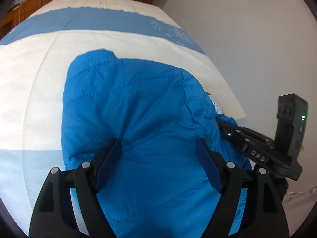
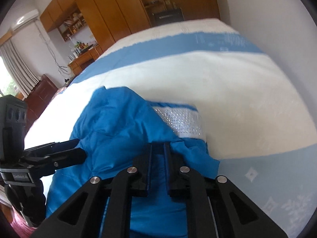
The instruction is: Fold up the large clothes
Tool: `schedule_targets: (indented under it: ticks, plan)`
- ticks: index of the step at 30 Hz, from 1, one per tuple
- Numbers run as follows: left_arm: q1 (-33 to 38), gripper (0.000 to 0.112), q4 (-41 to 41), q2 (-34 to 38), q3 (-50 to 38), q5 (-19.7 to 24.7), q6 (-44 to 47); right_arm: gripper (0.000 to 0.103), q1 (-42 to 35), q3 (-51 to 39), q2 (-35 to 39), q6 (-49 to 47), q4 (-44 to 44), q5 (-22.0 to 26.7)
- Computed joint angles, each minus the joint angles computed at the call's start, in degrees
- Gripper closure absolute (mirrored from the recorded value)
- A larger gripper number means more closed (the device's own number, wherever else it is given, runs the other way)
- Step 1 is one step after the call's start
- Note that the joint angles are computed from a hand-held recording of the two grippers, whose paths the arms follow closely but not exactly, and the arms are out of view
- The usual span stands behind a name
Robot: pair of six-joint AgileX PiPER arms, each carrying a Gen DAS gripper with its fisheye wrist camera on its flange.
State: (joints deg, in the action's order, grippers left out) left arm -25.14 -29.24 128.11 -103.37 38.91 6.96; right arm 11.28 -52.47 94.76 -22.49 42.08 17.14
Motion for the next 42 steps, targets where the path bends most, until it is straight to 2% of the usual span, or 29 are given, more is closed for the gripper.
schedule_targets:
  ticks: [3,8,10,11,14,15,17,19,21,23,25,28,33,37,42]
  plan:
    - [1.01,0.035,-1.74,1.66,-1.85,2.07,0.77,0.095,-0.79,0.75,1.17,-6.00,6.20,-0.29]
    - [0.91,0.034,-0.91,-1.57,1.71,0.55,0.36,0.090,-0.94,1.73,-1.82,-6.19,6.74,0.76]
    - [1.70,0.034,-4.44,-5.87,7.90,-2.51,3.21,0.080,-0.50,4.82,-6.36,-9.23,9.39,-0.78]
    - [2.01,0.033,-5.61,-8.34,11.40,-4.45,4.70,0.072,-0.34,6.45,-8.88,-11.12,11.27,-1.48]
    - [1.32,0.029,0.34,-15.86,21.75,-12.52,1.01,0.056,0.35,10.16,-15.00,-12.32,11.87,-3.35]
    - [1.25,0.027,2.20,-17.67,24.37,-14.47,-0.08,0.043,0.37,11.21,-17.20,-11.28,10.55,-3.39]
    - [1.10,0.024,6.50,-20.94,29.44,-17.63,-3.30,0.025,-0.40,12.08,-19.69,-9.47,8.14,-2.21]
    - [1.75,0.022,5.36,-22.54,32.25,-18.52,-1.37,0.022,-2.04,13.39,-21.62,-10.94,9.03,-0.34]
    - [2.89,0.022,1.48,-23.41,34.40,-18.51,2.92,0.017,-5.31,14.07,-21.79,-16.59,14.70,3.64]
    - [3.43,0.022,-1.84,-22.19,33.60,-17.71,5.89,0.016,-11.56,15.12,-20.50,-26.54,24.38,11.29]
    - [4.18,0.022,-6.15,-21.17,33.57,-17.42,10.07,0.014,-16.25,15.89,-18.60,-31.82,29.00,17.62]
    - [5.60,0.021,-14.11,-21.42,34.88,-16.26,18.64,0.013,-20.26,17.07,-15.71,-36.49,32.92,23.77]
    - [6.83,0.021,-22.06,-18.65,33.35,-13.40,27.74,0.005,-26.12,18.14,-7.30,-46.74,39.19,37.51]
    - [7.96,0.021,-24.61,-16.33,31.86,-10.37,31.26,0.005,-25.39,17.21,-2.96,-46.82,39.34,37.32]
    - [8.18,0.017,-25.40,-13.28,29.48,-8.51,33.11,0.004,-25.28,15.86,2.42,-49.57,40.74,41.11]
